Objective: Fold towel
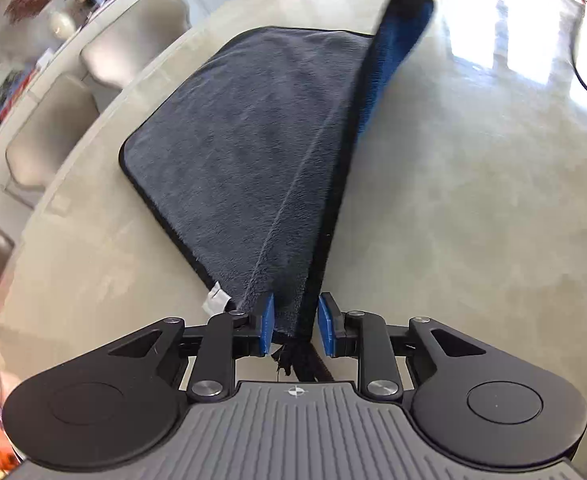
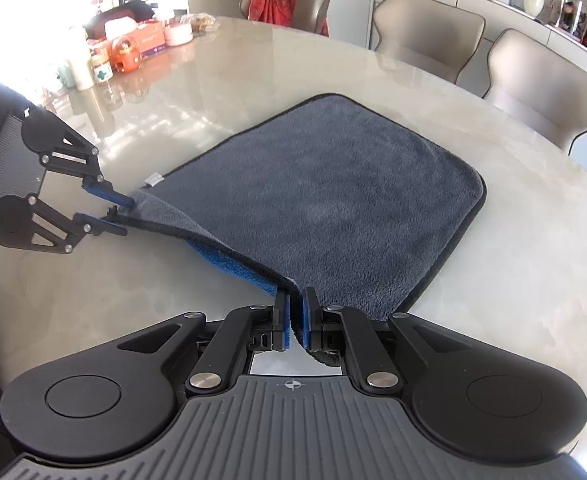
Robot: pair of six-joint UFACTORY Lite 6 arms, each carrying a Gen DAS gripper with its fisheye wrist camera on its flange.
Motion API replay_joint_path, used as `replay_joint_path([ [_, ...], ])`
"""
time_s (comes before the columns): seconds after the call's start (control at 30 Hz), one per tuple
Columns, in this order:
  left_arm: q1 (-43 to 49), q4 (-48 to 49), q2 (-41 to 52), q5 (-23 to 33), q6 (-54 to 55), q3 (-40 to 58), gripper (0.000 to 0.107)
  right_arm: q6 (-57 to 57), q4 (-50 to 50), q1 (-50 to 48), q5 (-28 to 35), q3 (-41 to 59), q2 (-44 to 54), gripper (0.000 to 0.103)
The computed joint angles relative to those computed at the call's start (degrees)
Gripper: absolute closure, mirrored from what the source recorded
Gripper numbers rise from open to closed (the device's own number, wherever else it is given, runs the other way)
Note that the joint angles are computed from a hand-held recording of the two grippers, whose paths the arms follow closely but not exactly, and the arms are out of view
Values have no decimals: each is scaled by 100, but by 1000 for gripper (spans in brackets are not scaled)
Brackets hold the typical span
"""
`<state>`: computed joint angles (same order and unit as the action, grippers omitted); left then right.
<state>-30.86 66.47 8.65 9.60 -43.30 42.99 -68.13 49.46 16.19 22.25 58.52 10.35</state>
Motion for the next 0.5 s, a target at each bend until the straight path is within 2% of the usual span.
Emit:
replay_joint_path([
  [0.1, 159, -1224, -188, -45, 1269, 45, 98, 30, -62, -29, 36, -14, -24, 97],
  [0.2, 355, -2693, -423, 2, 2832, 198, 99, 144, -220, -35, 60, -55, -139, 97],
  [0.27, 485, -3094, -471, 26, 3268, 346, 100, 232, -327, -40, 88, -49, -215, 96],
  [0.37, 707, -4312, -354, 11, 4459, 720, 101, 326, -434, -54, 91, 41, -215, 97],
  [0.43, 795, -4549, -75, 29, 4754, 1110, 102, 432, -581, -58, 17, 183, -89, 97],
  [0.5, 802, -3972, 157, 23, 4293, 1380, 102, 497, -706, -72, -43, 382, 91, 97],
])
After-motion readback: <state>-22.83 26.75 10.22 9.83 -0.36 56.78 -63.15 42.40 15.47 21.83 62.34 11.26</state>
